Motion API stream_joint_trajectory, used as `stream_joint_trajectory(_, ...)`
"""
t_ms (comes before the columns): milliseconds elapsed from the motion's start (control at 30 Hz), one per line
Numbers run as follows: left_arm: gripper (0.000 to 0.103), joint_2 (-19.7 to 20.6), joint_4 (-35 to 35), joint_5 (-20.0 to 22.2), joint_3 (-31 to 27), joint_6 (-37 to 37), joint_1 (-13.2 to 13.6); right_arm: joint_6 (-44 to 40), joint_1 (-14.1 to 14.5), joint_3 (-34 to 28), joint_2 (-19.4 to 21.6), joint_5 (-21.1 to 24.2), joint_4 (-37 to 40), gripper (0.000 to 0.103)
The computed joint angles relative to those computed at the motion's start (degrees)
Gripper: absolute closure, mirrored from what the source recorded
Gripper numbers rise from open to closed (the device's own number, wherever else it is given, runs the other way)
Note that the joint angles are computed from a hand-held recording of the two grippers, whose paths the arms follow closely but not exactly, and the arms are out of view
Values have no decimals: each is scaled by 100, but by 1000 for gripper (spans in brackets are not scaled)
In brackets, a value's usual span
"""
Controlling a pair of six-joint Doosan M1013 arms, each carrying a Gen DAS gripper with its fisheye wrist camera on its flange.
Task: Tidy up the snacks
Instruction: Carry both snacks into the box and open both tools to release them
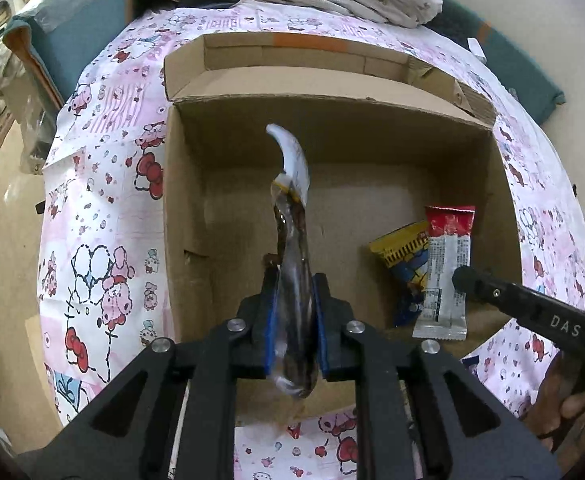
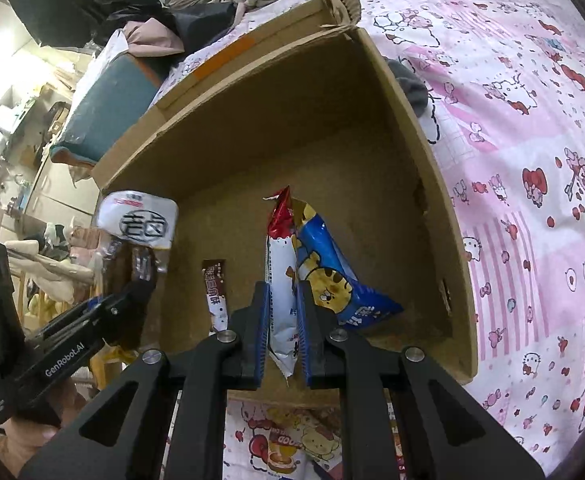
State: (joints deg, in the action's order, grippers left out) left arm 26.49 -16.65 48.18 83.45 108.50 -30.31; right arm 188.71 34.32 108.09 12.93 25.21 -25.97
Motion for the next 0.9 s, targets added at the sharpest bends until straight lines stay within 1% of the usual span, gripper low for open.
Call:
stream_joint_trajectory(33,87,-9,-2,-52,9,-31,1,31,-10,19,-9,-88,14,86)
stream_joint_trajectory(100,85,27,-242,105,-54,68,42,134,-40,80,-31,-314,37,85)
stream_joint_trajectory(133,77,55,-350,234,-97,113,60,221,-63,160,-61,-534,10,85)
stream_joint_trajectory(167,70,87,-469,382,-143,169,80,209,-72,180,-70,-593,41,84)
stream_joint_trajectory(200,56,113,-630,506,-173,243,109,225,-78,192,-77,-634,42,84)
stream_joint_trajectory(233,47,118,-720,545,-179,275,127,275,-71,192,-83,-615,-4,83)
stream_joint_trajectory(267,40,109,-769,522,-173,265,143,295,-72,195,-88,-603,-15,78)
stream_joint_trajectory(300,37,90,-754,468,-156,233,147,433,-71,222,-108,-626,-111,68)
stream_joint_trajectory(333,34,70,-761,409,-143,213,157,510,-67,223,-115,-618,-176,61)
stream_joint_trajectory(367,33,45,-791,337,-127,205,172,683,-51,230,-135,-586,-342,50)
stream_joint_trajectory(400,31,24,-807,296,-131,208,188,824,-37,231,-151,-555,-501,47)
stream_joint_trajectory(467,30,-20,-922,243,-132,303,227,847,-27,227,-170,-536,-584,47)
stream_joint_trajectory(600,21,-186,-1026,-107,-28,386,295,1052,-6,196,-203,-473,-861,45)
stream_joint_trajectory(633,21,-203,-1023,-152,-17,377,306,1078,2,190,-205,-453,-900,44)
stream_joint_trajectory(800,21,-222,-748,-131,-13,88,341,1301,54,185,-246,-320,-1121,41)
stream_joint_trajectory(900,21,-254,-741,-3,48,43,379,1305,114,179,-269,-156,-1144,35)
